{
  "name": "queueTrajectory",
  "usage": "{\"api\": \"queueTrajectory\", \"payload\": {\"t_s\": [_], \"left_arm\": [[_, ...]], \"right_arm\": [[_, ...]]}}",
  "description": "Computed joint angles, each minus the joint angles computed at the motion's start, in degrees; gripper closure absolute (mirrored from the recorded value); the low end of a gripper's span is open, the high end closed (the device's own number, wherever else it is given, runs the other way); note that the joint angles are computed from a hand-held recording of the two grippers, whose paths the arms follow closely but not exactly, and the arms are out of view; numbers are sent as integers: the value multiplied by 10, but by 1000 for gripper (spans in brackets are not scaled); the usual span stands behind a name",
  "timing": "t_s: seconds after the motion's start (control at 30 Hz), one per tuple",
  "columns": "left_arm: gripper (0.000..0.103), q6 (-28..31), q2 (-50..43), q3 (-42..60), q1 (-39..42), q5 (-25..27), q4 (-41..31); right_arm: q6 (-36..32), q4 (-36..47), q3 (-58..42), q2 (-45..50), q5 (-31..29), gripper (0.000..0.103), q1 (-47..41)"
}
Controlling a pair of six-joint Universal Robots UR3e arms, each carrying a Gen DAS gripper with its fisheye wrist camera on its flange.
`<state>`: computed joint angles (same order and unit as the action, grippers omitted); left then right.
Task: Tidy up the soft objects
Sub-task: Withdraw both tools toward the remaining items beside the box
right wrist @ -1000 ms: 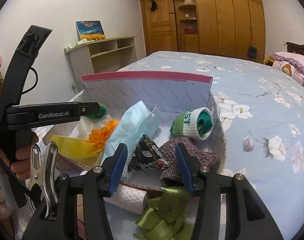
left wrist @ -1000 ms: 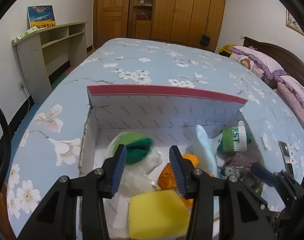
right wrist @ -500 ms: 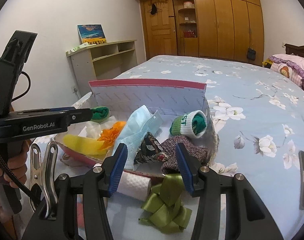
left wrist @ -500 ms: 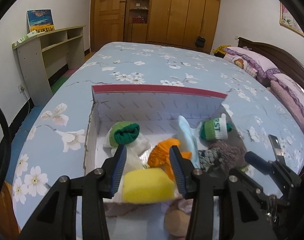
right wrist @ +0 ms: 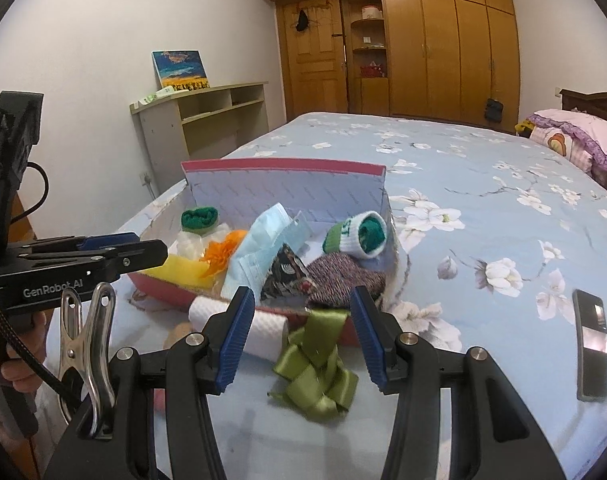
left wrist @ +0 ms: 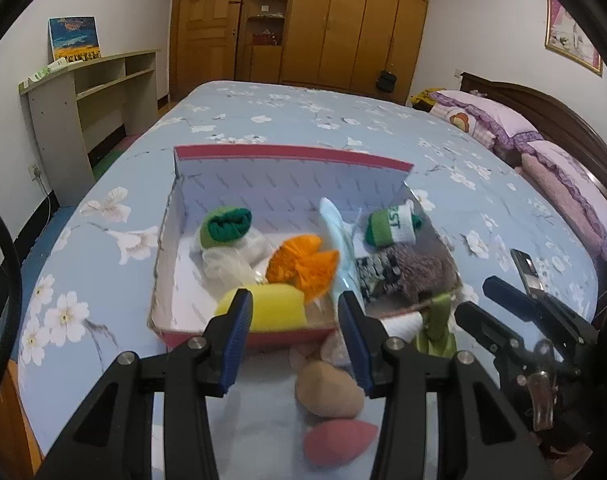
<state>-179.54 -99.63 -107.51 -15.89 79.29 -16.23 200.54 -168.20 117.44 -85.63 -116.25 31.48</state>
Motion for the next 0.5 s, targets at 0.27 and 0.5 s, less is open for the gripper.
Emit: {"api": "queueTrajectory", "payload": {"t_s": [0.27, 0.5], "left_arm": [[56, -9, 24, -52, -8, -5, 16], [56, -19, 21, -74, -16, -5, 22]], "right_arm": [[17, 13, 38, -27, -17, 52, 19], [34, 11, 67, -39, -15, 52, 23]]}}
